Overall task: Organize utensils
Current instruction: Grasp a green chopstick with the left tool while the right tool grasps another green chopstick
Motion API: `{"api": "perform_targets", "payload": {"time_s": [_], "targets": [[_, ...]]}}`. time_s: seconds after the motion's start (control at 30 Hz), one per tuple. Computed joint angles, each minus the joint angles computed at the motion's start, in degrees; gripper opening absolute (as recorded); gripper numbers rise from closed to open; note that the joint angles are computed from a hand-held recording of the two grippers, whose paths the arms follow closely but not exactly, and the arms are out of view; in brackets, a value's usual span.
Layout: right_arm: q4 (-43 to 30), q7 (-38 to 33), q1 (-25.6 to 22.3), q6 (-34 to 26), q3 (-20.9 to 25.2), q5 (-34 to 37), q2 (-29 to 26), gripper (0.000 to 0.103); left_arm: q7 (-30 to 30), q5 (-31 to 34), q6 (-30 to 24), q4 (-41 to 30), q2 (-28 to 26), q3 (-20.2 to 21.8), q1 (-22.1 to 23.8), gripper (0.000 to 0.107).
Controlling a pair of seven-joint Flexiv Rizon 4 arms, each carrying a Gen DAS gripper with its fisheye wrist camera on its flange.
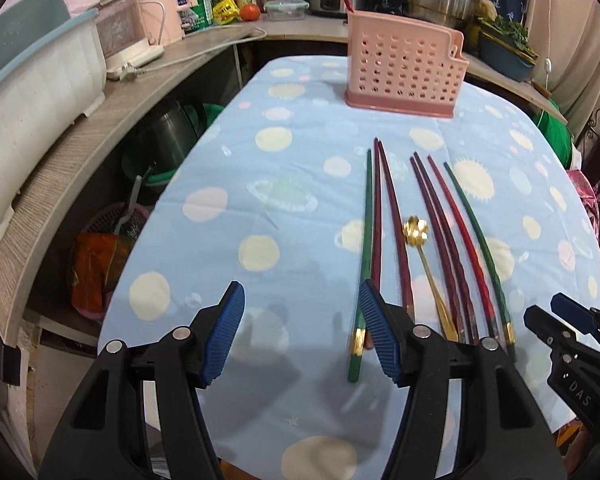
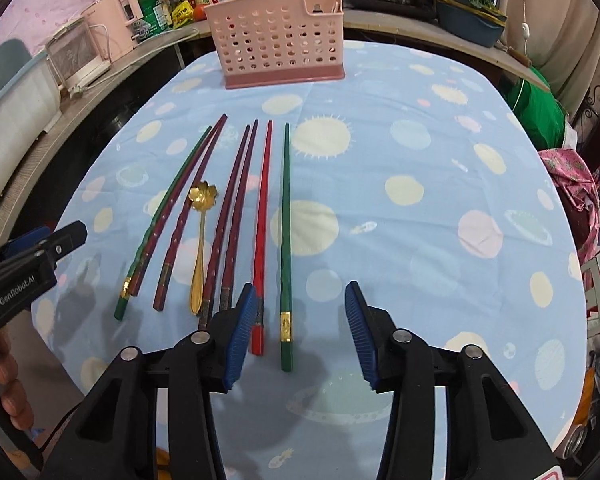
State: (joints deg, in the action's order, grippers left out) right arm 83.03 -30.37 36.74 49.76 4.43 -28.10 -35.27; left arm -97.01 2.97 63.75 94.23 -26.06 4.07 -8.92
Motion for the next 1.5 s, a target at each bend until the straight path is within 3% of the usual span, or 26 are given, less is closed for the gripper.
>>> {"api": "perform_targets", "payload": {"time_s": [0.47, 0.63, 1.07, 1.17, 1.27, 1.5], "targets": [[-1.3, -2.8, -0.6, -1.5, 1.5, 3.7, -1.8, 0.019, 4.9, -4.1, -3.6, 1.6, -0.8, -2.4, 1.2, 0.056], [-1.5, -3.4, -0.5, -1.9, 1.6, 4.6, -2.2, 0.017, 5.7, -5.2, -5.1, 1.8, -1.3, -2.7, 1.4, 0.049], [-1.9, -3.4, 0.0, -2.1, 1.1, 4.4, -2.6, 0.016, 6.8, -6.4, -4.7, 2.4, -1.8, -2.7, 1.3, 0.047], [-2.0, -3.5, 0.1, -2.4, 0.9, 4.0, -2.7, 0.015, 6.2, -5.8, -4.3, 2.4, -1.8, -2.3, 1.0, 0.034], [-1.8, -3.4, 0.2, -2.4, 0.8, 3.6, -2.6, 0.012, 6.3, -6.1, -4.2, 2.4, -1.8, -2.5, 1.4, 0.013], [-1.3, -3.7, -0.1, -1.9, 0.9, 3.7, -2.3, 0.007, 7.8, -8.2, -3.4, 3.2, -1.3, -3.4, 2.3, 0.007]]}}
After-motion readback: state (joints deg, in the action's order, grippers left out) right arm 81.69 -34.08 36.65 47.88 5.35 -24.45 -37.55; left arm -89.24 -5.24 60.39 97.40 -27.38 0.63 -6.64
